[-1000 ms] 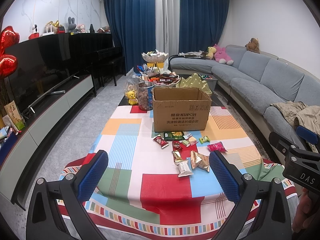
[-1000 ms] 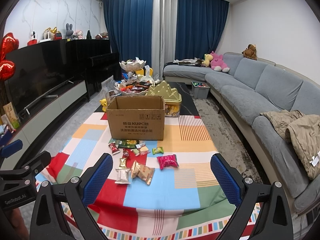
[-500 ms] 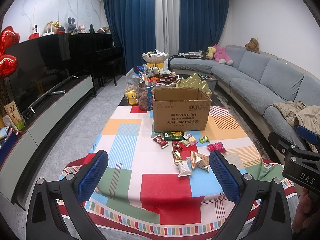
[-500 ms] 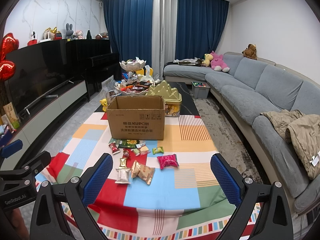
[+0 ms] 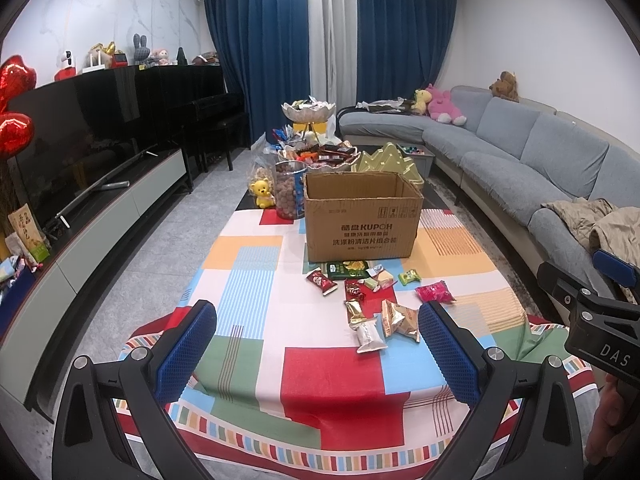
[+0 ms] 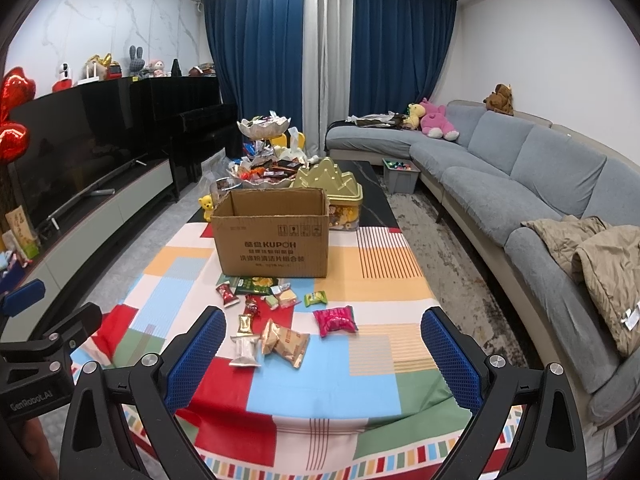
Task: Organize snacks
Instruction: 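Move both tools down toward the snacks in front of the cardboard box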
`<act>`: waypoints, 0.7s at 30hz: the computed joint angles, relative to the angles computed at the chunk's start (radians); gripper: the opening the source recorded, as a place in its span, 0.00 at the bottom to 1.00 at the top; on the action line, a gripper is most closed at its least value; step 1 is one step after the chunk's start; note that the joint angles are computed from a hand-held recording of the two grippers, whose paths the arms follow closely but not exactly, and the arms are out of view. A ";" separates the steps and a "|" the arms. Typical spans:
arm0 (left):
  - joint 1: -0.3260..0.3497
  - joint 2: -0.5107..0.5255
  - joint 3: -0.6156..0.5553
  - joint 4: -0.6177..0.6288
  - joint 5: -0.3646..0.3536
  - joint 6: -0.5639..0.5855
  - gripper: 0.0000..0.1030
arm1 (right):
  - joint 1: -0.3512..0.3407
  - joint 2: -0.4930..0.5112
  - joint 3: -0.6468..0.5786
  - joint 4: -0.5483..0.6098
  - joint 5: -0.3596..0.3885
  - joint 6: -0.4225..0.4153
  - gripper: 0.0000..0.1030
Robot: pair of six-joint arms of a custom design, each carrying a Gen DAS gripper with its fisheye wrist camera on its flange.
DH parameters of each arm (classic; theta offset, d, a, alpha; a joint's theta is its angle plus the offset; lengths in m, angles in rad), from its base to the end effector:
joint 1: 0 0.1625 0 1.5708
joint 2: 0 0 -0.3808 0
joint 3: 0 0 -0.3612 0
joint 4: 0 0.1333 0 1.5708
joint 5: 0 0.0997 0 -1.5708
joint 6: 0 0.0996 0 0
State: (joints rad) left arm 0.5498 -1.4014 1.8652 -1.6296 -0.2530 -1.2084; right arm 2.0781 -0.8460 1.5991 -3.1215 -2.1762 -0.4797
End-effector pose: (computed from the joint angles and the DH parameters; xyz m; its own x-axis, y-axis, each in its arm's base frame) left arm -0.2799 -0.4410 0.3141 -0.6638 -0.3027 -0.6839 0.4597 0.5562 -0.6924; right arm 0.3800 -0.5259 0.2147 -0.6565 -0.3203 0.6829 -0.7240 0.5215 -0.4515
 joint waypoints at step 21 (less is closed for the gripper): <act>0.112 0.076 -0.066 -0.133 -0.083 0.199 1.00 | -0.035 0.081 -0.123 0.148 -0.031 0.024 0.97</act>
State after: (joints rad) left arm 0.6618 -1.3255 1.7989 -1.7625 -0.3359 -1.0090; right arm 2.0430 -0.7646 1.4756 -2.9740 -2.2073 -0.4559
